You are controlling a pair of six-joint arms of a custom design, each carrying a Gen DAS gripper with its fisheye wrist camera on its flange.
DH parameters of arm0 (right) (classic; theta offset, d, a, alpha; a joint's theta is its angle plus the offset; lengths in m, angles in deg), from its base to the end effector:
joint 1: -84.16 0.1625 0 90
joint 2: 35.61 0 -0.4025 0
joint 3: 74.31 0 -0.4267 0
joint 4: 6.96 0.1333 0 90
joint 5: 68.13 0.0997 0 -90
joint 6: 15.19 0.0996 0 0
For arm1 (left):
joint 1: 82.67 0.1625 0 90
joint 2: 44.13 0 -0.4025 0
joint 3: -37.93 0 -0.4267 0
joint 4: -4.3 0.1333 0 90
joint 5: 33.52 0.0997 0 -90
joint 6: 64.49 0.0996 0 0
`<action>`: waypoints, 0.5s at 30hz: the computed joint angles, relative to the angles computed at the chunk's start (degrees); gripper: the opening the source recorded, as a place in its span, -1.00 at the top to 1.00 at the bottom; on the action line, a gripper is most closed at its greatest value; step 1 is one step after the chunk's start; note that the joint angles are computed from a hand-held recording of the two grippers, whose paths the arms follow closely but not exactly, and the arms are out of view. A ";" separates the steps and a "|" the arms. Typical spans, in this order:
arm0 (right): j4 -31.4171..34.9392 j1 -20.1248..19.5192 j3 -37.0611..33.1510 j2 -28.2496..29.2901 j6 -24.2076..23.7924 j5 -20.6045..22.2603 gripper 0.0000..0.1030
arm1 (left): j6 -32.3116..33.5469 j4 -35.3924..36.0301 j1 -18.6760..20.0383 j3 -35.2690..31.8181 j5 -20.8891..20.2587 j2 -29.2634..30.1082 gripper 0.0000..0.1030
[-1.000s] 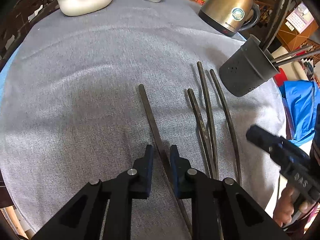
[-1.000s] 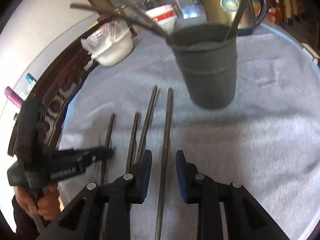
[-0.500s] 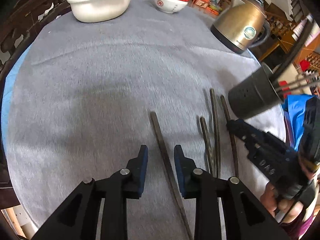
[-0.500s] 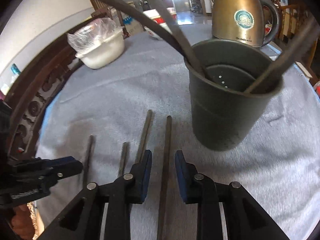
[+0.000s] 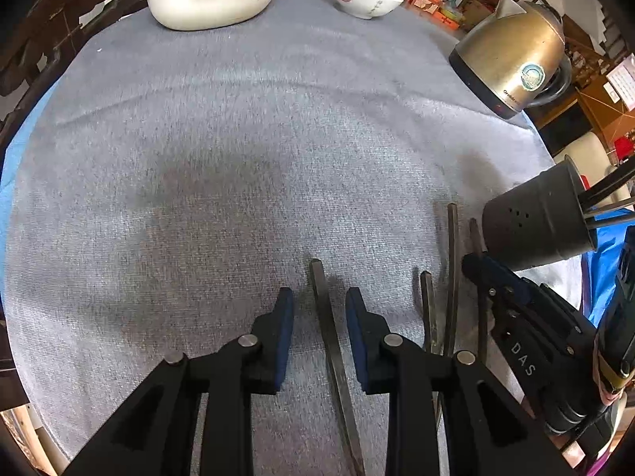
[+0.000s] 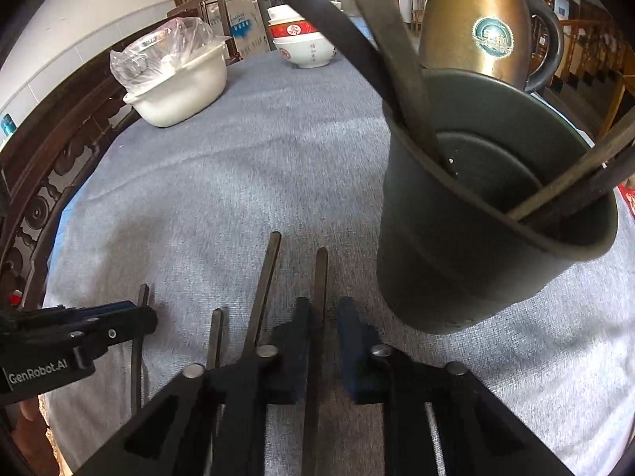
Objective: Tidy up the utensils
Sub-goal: 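Grasp another dark chopstick with the right gripper while the left gripper holds its own, then lift both held chopsticks up toward the grey holder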
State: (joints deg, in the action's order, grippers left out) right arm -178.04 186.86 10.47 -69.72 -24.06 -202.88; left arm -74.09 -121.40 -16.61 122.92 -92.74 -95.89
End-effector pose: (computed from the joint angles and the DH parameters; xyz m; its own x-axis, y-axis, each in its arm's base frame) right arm 0.2211 -0.6938 0.0476 -0.7327 0.0595 0.6779 -0.3062 0.8608 -0.4065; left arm -0.1194 -0.7231 0.1636 -0.8507 0.1716 -0.4969 0.2673 0.9551 -0.1278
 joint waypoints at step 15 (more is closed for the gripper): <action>-6.12 -0.57 10.17 -7.51 1.56 7.88 0.88 | 1.42 -4.25 -1.56 4.29 0.42 -3.16 0.82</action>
State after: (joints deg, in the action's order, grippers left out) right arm -184.17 186.30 20.64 -77.23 -22.51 -194.99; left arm -72.67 -125.66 -18.16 127.21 -92.32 -99.05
